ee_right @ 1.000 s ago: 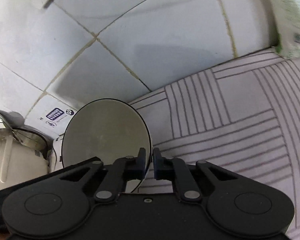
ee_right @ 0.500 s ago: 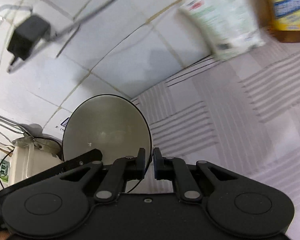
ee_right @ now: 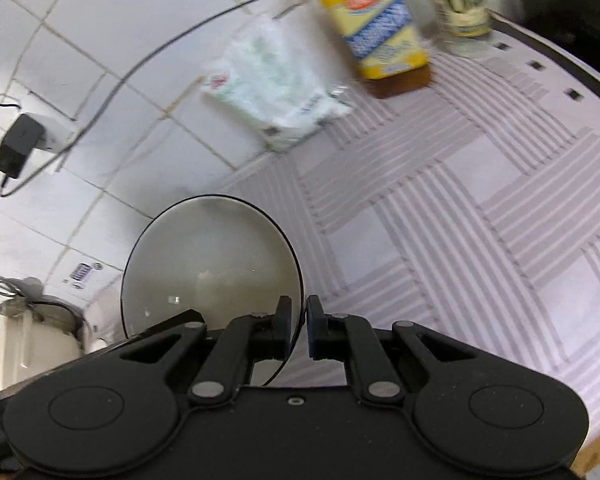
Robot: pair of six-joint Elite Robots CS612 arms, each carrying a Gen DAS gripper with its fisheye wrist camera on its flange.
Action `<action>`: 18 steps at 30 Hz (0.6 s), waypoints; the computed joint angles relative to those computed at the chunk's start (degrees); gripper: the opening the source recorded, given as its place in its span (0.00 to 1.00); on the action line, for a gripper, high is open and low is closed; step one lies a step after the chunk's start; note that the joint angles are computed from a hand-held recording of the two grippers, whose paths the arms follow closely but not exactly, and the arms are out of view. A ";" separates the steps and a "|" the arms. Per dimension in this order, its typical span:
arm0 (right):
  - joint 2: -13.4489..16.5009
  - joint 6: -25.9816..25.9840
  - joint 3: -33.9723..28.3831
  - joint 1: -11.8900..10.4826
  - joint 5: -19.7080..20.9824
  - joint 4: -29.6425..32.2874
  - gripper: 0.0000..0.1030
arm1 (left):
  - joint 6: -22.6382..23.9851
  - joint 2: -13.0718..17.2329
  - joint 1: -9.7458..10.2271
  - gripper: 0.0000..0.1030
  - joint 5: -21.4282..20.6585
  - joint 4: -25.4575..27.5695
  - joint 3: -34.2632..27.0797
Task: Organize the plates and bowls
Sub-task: 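Lift the white bowl with both grippers and carry it beside the plate stack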
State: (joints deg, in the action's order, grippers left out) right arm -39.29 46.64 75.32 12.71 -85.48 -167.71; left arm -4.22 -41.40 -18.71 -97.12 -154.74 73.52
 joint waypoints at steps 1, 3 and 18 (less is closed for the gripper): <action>-0.48 0.43 0.91 -0.17 -0.01 0.06 0.11 | 0.10 -0.18 -0.22 0.11 -0.22 0.45 0.33; -1.47 1.10 2.66 -0.46 0.14 0.38 0.11 | 0.20 -0.48 -0.45 0.11 -1.28 1.39 0.84; -3.63 -1.45 6.59 -0.40 -3.52 2.84 0.10 | -0.85 -0.38 -1.46 0.13 -4.04 7.89 1.70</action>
State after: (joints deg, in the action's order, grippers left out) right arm -42.91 45.20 81.91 12.31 -89.00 -164.87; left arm -5.07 -41.78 -20.17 -101.16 -146.85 75.22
